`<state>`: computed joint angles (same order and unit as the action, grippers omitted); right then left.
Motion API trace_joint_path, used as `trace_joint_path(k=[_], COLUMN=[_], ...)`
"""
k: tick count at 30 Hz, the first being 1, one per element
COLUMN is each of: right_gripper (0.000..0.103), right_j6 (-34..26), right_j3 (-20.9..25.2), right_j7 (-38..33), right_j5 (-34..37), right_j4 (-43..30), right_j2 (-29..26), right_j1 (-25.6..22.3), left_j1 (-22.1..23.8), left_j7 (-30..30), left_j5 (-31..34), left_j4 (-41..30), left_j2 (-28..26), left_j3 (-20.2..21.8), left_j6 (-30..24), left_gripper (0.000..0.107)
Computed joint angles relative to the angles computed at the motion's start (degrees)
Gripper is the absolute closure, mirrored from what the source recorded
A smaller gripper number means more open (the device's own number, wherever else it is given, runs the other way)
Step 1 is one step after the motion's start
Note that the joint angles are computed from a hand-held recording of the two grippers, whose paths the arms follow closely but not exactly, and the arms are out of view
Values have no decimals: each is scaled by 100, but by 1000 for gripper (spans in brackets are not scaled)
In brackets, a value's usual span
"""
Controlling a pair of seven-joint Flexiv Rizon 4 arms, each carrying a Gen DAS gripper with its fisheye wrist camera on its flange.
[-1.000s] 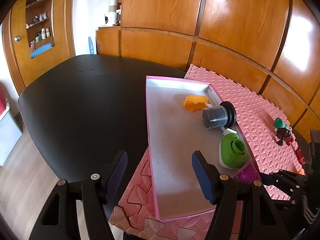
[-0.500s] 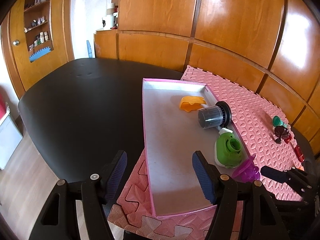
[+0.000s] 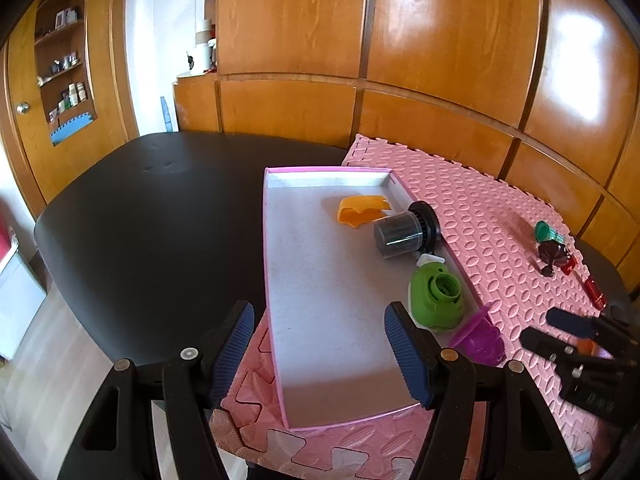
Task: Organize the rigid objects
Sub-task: 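Lower the purple cup piece into the tray and open the right gripper, then move the right tool back over the mat toward the remaining toys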
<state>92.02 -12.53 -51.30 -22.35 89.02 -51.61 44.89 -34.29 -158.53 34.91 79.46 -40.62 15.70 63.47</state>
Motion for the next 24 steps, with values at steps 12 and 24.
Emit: trace_joint_path(k=[12,24], right_gripper=[47,47], right_j6=[233,319], right_j3=[-933,-2047], right_j7=[484,669], right_j5=[428,856], right_j4=[509,1113], right_j2=[203,356], right_j1=[315,706], left_j1=[-27,-50], left_j7=[285,610], left_j5=[-11,-129], left_j4=[-182,-365], left_j2=[-61,-155], left_j3=[-90,-149], left_j6=[-50,-84], left_gripper=[38,38])
